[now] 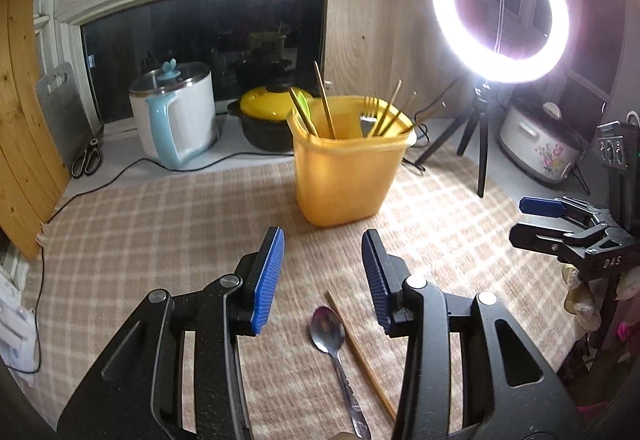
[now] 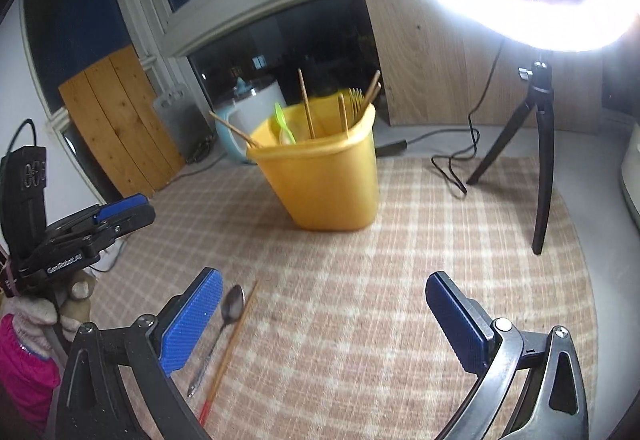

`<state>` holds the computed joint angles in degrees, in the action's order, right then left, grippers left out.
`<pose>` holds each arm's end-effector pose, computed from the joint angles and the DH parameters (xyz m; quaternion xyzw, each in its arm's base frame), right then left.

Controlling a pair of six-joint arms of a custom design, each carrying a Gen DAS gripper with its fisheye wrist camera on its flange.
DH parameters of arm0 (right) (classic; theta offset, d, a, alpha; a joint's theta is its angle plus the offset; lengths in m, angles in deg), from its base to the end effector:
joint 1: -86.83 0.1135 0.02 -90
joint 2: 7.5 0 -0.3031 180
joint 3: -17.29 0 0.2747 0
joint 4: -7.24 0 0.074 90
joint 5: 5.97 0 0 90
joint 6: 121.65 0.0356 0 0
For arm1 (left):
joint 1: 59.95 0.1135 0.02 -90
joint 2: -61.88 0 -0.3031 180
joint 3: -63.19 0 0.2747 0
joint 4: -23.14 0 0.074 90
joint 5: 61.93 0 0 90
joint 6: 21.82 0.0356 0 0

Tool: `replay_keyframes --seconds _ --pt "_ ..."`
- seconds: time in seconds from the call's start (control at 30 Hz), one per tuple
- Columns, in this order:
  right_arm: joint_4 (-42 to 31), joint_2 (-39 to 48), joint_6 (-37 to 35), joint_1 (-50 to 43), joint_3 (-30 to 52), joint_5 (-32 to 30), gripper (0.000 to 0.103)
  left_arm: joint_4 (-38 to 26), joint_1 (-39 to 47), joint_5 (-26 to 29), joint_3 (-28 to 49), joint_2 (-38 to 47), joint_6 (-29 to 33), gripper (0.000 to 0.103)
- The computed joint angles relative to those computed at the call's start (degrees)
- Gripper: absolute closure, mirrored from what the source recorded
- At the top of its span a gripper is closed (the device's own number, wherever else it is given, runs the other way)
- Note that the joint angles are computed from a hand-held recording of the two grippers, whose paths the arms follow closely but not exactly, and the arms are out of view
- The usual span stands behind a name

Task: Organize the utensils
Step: 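Move both open tools down toward the metal spoon and chopstick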

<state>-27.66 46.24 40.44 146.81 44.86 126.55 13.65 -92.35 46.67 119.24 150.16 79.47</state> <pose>0.0888 0.1055 0.1490 0.1853 0.8878 0.0701 0.4154 0.2672 -0.1830 0.1983 0.3964 0.8113 -0.2189 0.3697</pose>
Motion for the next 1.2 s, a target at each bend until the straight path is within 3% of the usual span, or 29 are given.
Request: replay_keyframes --seconds 0.33,0.63,0.8,1.03,1.2 --pt "-0.9 9.4 4.8 2.7 2.8 1.5 0.0 -0.3 0.1 0.8 -1.8 1.9 1.5 0.062" --pt "2.7 14.4 5.2 4.2 3.1 -0.7 0.0 -2.8 4.7 4.5 -1.0 7.8 3.3 0.062" --pt "6.3 17.7 6.4 4.8 2.5 -2.3 0.0 -4.8 4.0 3.6 0.8 12.7 5.8 0.062" --pt "9.5 24.0 3.2 2.1 4.0 -8.9 0.0 -4.7 2.1 2.0 3.5 18.4 8.3 0.062" --pt "17.1 24.9 4.0 -0.7 0.3 -15.0 0.009 -4.4 0.2 0.2 5.0 21.2 10.3 0.062"
